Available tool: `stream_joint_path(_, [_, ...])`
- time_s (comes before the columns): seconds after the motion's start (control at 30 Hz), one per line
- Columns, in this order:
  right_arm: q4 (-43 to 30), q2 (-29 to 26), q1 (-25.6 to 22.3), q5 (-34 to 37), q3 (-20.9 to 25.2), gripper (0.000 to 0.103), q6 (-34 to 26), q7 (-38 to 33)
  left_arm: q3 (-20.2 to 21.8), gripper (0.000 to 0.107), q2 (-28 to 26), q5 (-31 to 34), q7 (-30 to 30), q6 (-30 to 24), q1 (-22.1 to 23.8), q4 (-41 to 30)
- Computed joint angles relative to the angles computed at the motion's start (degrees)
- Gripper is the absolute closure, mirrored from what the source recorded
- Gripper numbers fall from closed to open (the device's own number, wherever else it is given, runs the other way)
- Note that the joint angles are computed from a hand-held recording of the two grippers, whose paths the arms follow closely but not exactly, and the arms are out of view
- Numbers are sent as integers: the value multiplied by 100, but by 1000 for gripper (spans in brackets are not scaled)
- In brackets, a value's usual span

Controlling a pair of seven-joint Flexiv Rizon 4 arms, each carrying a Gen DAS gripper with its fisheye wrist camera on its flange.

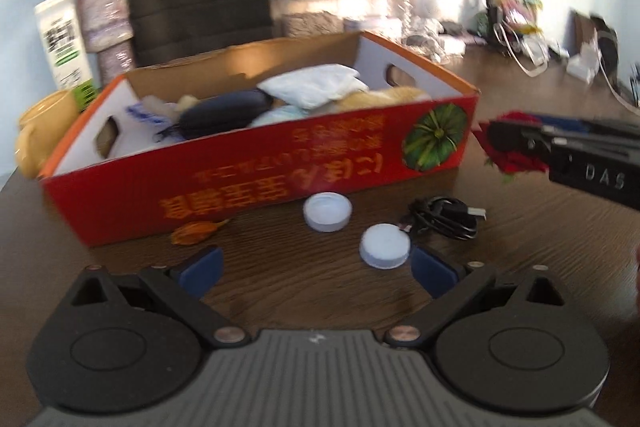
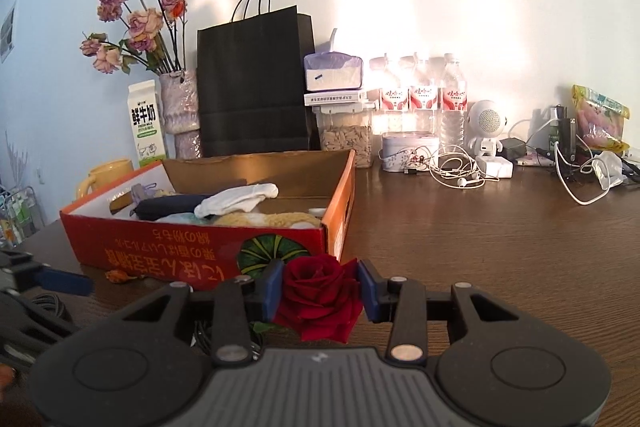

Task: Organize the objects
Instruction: 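Grasp a white cap with the left tool while the right tool holds the rose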

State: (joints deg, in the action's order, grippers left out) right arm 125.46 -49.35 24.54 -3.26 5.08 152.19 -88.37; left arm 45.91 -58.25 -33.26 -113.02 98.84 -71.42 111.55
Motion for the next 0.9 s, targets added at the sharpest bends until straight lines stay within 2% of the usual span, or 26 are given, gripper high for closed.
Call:
stream_joint_path(0.13, [5, 4, -17, -45, 4, 65, -10, -3, -404, 22, 110, 283, 292, 135, 412, -197])
stream_joint_path(0.2, [7, 0, -27, -64, 9, 65, -12, 0, -563, 34, 135, 279, 390, 321, 546, -214])
stream_joint_path(0.27, [11, -7, -48, -98, 18, 65, 2, 9, -1093, 62, 364, 429, 571, 719, 984, -148])
stream_joint_path(0.3, [12, -11, -55, -114, 22, 65, 9, 12, -1308, 69, 479, 640, 497, 869, 1192, -107])
stream_joint_path(0.33, [14, -13, -60, -127, 23, 65, 10, 13, -1447, 78, 510, 478, 692, 989, 1241, -58])
stream_joint_path(0.6, [31, -22, -87, -197, 36, 65, 56, 12, -1561, 78, 515, -387, 985, 1392, 988, 220])
stream_joint_path(0.9, [29, -16, 8, -65, -4, 65, 20, -91, -1916, 78, 752, -1311, 1251, 2230, 869, 778])
